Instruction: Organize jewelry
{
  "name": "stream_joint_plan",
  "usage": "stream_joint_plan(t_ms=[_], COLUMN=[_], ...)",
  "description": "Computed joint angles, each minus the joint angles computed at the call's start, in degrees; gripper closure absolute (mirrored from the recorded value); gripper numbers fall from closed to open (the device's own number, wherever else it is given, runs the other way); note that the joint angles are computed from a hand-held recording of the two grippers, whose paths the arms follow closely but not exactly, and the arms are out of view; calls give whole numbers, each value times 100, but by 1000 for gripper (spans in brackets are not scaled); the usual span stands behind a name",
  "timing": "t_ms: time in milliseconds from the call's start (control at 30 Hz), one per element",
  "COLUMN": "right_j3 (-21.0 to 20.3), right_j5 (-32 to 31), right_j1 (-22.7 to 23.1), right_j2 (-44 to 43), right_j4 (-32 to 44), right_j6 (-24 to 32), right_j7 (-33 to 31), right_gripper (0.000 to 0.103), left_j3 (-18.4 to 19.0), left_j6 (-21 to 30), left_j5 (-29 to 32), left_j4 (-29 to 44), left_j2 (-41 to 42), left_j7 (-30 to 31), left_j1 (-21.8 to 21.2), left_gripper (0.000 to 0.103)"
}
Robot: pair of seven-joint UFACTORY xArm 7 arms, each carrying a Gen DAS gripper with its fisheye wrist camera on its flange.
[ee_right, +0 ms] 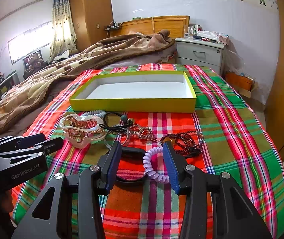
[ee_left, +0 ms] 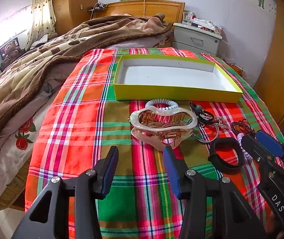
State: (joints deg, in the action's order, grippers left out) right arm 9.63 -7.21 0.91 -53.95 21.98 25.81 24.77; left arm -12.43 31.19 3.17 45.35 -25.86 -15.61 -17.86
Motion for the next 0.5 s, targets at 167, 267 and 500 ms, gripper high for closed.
stream_joint_plan(t_ms=[167,267,500], right_j3=[-2,-14,-6], right_j5=[-8,-6,-11], right_j1=[3,3,-16], right_j2=[-4,27,49], right_j4=[1,2,-7], right_j6=[9,-22,-65], right_j7=[2,-3,8], right_gripper=[59,59,59], left_j3=[19,8,-7], left_j6=[36,45,79], left_j5=[-11,2,18], left_j4=[21,23,60], left_j2=[13,3,35], left_j7=[26,21,-11], left_j1=[-11,0,18], left_gripper=[55,55,55])
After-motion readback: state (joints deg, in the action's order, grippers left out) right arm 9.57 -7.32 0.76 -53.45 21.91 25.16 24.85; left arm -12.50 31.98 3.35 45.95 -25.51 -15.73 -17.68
